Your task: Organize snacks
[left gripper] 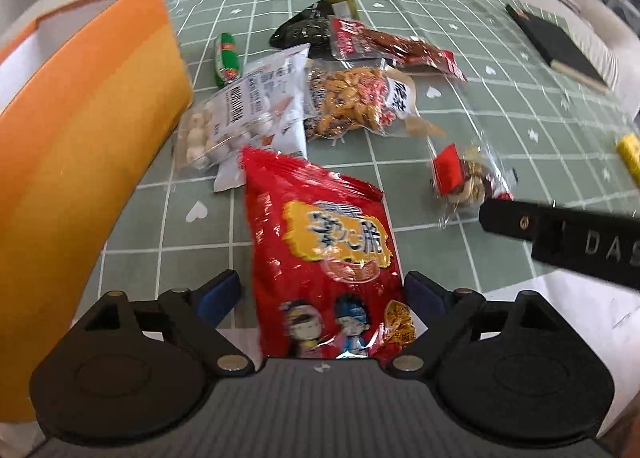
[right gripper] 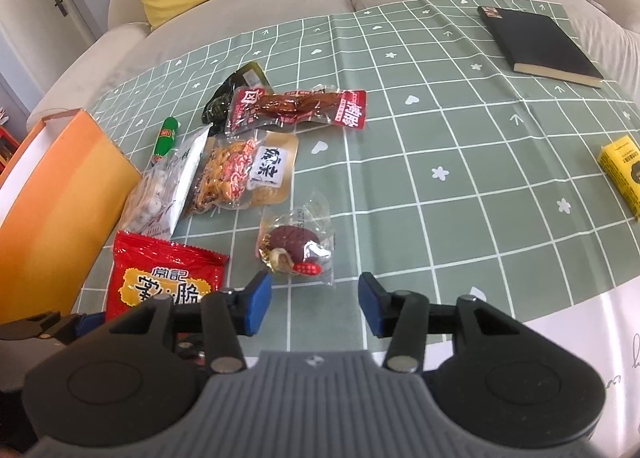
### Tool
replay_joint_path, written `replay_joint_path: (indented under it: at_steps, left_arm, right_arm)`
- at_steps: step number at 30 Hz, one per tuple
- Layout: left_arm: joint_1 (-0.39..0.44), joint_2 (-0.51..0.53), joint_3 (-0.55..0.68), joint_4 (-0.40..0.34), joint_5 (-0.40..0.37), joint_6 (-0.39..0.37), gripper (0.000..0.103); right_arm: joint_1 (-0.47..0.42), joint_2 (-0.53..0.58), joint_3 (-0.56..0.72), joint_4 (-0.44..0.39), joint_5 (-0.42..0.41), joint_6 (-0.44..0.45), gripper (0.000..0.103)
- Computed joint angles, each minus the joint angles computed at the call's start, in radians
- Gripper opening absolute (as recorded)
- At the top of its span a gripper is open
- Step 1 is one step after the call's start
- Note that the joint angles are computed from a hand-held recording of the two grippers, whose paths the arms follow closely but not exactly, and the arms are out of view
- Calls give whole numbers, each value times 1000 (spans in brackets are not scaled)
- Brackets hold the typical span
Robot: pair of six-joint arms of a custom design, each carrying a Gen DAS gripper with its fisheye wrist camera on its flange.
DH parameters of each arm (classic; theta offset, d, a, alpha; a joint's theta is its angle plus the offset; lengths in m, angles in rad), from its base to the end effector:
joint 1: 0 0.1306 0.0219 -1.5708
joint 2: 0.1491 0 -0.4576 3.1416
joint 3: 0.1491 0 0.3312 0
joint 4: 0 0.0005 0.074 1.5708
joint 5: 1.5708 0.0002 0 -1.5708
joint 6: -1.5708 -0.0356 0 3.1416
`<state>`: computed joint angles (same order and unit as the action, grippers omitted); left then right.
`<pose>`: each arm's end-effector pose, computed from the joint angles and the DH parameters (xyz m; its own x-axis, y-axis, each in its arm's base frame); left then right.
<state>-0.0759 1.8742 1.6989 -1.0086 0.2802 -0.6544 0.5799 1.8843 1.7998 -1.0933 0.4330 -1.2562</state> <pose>0.5863 -0.0550 0.3841 -0.6250 0.6342 -0.4553 0.7025 0.7112 0.0265 0.5076 0.3140 0.4139 -0.5842 0.6492 -0.4871 0.6225 0.7435 0.2442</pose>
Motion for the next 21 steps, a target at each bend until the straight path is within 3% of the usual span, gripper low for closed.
replay_joint_path:
  at_steps: [2,10,15,21]
  left_arm:
    - [-1,-9,-20,30,1,-10,103]
    - [5,3,1,2,25,-15,103]
    - [9,2,10,-10,39,-20,84]
    - [16,2,14,-14,40,-18,81]
  right_arm:
    - [-1,-1,-2,-1,-1,-4,47]
    - [-2,-3,-7,4,-9,-6,47]
    - [-2,0,-3,-3,-6,3,46]
    - [-3,6,-4,-5,-25,21,17]
